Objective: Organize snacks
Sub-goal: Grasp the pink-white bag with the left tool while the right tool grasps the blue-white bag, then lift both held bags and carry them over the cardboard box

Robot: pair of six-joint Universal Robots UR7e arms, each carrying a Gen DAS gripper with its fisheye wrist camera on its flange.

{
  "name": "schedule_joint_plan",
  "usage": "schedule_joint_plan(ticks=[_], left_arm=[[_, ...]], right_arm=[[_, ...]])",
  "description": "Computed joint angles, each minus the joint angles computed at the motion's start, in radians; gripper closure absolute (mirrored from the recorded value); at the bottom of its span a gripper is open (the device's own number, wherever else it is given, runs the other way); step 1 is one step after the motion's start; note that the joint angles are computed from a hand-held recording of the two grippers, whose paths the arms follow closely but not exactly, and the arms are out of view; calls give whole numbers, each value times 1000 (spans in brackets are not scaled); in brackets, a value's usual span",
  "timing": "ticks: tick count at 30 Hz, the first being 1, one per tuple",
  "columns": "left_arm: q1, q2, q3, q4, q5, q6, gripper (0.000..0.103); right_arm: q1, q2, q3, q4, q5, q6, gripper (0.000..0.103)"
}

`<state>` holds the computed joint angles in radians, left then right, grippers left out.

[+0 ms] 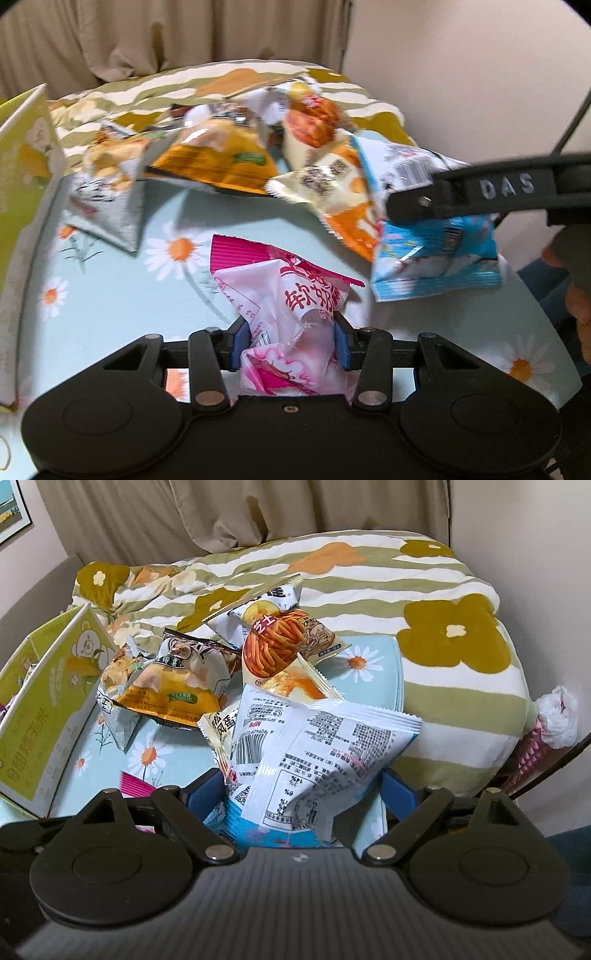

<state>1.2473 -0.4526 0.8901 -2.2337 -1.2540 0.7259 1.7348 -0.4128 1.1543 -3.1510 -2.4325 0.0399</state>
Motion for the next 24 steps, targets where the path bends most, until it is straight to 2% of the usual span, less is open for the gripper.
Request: schedule_joint_plan(ticks=[2, 6, 10, 16, 24], left_arm=[[3, 0, -9, -2, 7, -8, 54], [5, -6, -13, -5, 16, -23, 55], [5, -38, 29, -27, 13, -32, 55], [-2, -58, 36, -43, -5, -39, 55], [-15, -105, 29, -73, -49, -55, 55]], right_arm=[[6, 11, -13, 5, -23, -32, 6], [10, 14, -8, -21, -28, -63, 25], [13, 6, 21, -55, -11, -57, 33], [37, 14, 9, -100, -20, -99, 37], [81, 20, -36, -130, -24, -136, 37]])
